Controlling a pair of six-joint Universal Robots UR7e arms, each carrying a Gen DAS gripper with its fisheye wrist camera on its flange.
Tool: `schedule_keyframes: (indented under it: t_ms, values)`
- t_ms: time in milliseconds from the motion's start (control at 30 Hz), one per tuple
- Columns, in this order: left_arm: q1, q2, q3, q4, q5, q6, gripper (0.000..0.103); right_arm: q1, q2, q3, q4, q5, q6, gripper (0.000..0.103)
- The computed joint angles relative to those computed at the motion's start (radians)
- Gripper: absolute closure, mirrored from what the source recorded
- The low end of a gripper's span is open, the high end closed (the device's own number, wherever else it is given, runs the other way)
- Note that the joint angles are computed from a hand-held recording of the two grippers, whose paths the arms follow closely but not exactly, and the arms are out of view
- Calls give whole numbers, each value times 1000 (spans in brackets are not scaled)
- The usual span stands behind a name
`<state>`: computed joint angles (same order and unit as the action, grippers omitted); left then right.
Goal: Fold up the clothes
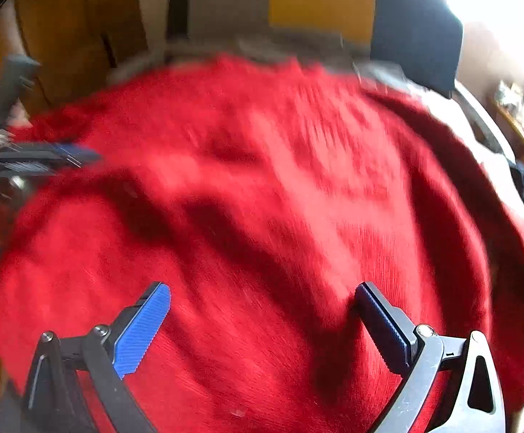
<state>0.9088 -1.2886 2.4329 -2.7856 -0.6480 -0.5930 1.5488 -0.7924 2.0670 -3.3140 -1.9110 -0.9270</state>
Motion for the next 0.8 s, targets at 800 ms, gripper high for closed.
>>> schedule_keyframes:
  t_ms: [800]
  values:
    - [-286, 44, 161, 10, 122, -402, 66, -177, -326, 338, -440, 14, 278, 0]
